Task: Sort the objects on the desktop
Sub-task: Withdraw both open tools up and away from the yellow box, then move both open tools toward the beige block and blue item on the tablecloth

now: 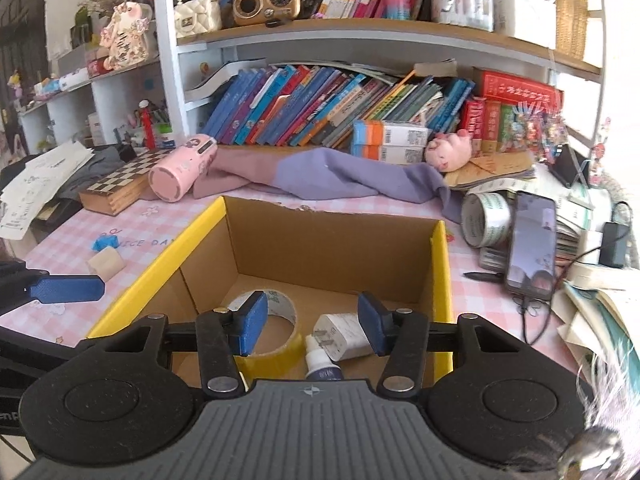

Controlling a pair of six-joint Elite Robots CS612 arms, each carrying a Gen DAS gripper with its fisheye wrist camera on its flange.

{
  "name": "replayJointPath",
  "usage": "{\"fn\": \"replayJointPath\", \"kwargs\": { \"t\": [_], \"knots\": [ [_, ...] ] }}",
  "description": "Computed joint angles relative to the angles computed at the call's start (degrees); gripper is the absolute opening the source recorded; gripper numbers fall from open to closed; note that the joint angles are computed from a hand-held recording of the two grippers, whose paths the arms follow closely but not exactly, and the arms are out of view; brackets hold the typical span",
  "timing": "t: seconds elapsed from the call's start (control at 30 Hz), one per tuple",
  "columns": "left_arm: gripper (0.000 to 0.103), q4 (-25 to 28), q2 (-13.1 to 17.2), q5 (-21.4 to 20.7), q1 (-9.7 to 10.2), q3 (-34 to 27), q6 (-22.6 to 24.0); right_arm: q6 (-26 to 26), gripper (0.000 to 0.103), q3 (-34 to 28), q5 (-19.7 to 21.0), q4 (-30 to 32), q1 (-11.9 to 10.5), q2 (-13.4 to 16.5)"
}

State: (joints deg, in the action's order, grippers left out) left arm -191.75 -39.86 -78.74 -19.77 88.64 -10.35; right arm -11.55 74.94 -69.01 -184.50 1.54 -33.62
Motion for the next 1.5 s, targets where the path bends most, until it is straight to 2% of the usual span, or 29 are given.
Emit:
{"fn": "replayJointPath", "kwargs": {
  "t": [0.23, 0.53, 0.73, 0.9, 1.17, 1.3, 1.5],
  "knots": [
    [0.087, -5.6, -1.0, -4.1, 1.14, 3.0, 3.7, 3.8, 0.049, 5.0, -5.3, -6.3, 1.2, -2.2],
    [0.09, -12.3, -3.4, -5.7, 2.74, 9.8, 9.3, 8.3, 0.049, 12.1, -13.3, -12.2, 4.4, -5.3],
    [0.091, -14.0, -4.7, -7.1, 3.81, 13.4, 11.0, 9.2, 0.049, 16.1, -16.7, -13.5, 6.6, -6.9],
    [0.091, -14.0, -5.6, -5.8, 4.27, 16.0, 11.6, 9.7, 0.047, 18.3, -21.1, -13.3, 8.5, -7.5],
    [0.091, -14.3, -6.9, -4.8, 5.42, 19.6, 11.4, 11.9, 0.047, 20.5, -21.7, -11.8, 10.4, -8.3],
    [0.095, -13.4, -7.6, -4.4, 6.03, 20.8, 10.8, 12.1, 0.047, 20.5, -20.0, -10.0, 11.0, -8.6],
    [0.095, -13.1, -8.4, -2.6, 7.02, 22.1, 9.2, 10.6, 0.049, 19.7, -17.7, -8.8, 12.1, -8.5]
  ]
}}
